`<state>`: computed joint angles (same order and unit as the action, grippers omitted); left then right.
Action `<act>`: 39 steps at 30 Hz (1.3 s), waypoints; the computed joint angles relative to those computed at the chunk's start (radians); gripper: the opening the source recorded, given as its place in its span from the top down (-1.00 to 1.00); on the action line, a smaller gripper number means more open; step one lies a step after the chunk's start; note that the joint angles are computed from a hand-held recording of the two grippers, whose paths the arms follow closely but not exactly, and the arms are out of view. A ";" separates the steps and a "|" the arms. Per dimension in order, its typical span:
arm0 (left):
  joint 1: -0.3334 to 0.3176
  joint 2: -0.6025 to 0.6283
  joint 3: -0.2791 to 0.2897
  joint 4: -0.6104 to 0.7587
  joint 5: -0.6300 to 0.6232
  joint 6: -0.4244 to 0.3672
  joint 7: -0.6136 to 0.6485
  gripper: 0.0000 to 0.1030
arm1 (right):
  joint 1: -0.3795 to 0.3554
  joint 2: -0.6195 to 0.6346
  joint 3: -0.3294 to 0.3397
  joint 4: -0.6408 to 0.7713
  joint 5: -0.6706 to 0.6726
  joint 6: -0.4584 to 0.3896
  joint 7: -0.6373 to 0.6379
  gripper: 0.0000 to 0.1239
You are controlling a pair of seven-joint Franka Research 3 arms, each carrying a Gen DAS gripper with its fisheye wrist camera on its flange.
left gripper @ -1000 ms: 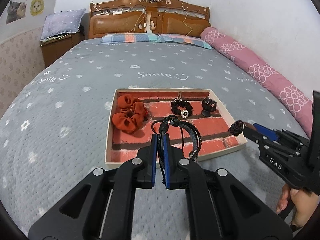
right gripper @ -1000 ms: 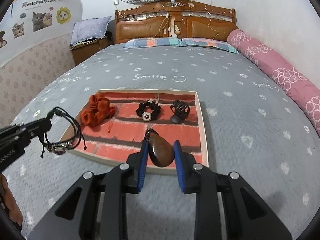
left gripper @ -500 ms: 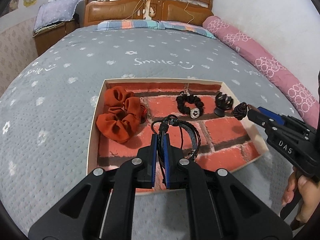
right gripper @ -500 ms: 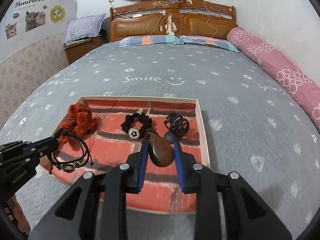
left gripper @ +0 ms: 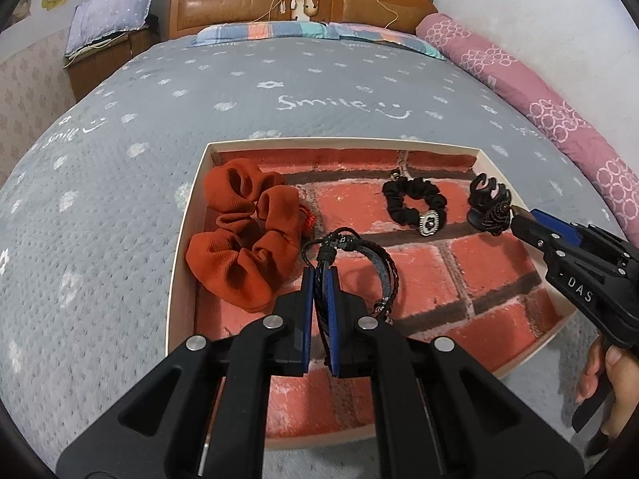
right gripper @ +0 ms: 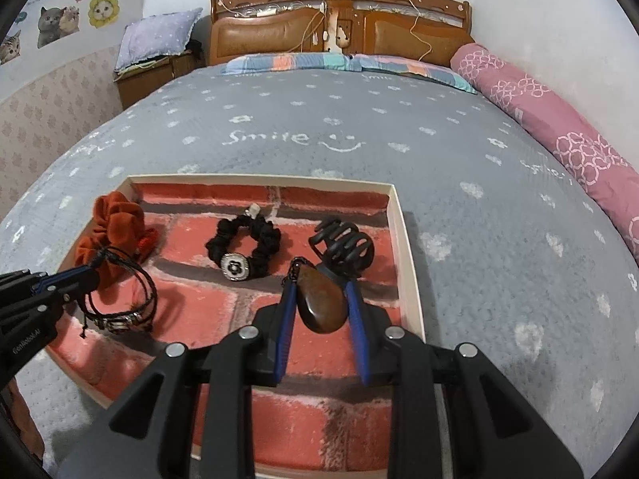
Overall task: Organize jewelry
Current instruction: 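Carry the pendant and braided bracelet into the tray with both tools, then open both tools to release the pendant and bracelet in the tray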
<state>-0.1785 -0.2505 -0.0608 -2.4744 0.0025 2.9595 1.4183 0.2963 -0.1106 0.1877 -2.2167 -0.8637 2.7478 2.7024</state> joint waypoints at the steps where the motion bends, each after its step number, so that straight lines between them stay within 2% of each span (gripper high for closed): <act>1: 0.001 0.009 0.001 0.008 -0.002 -0.005 -0.001 0.90 | 0.001 0.008 -0.002 0.005 0.011 -0.004 -0.011 0.58; 16: 0.052 0.087 -0.026 0.066 0.015 -0.042 -0.030 0.90 | 0.036 0.072 -0.041 0.044 0.073 -0.053 -0.074 0.58; 36: 0.099 0.111 -0.060 0.073 0.161 -0.028 -0.146 0.85 | 0.059 0.101 -0.068 0.055 0.095 -0.043 -0.089 0.61; 38: 0.096 0.111 -0.057 0.071 0.159 -0.025 -0.146 0.82 | 0.058 0.102 -0.070 0.053 0.093 -0.034 -0.080 0.61; 39: 0.091 0.110 -0.055 0.072 0.152 -0.027 -0.138 0.71 | 0.058 0.102 -0.070 0.054 0.097 -0.033 -0.082 0.61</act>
<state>-0.0870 -0.1401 -0.1158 -2.4026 0.1549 2.9328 1.2803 0.3545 -0.0081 0.1174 -2.1632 -0.7664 2.7148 2.6200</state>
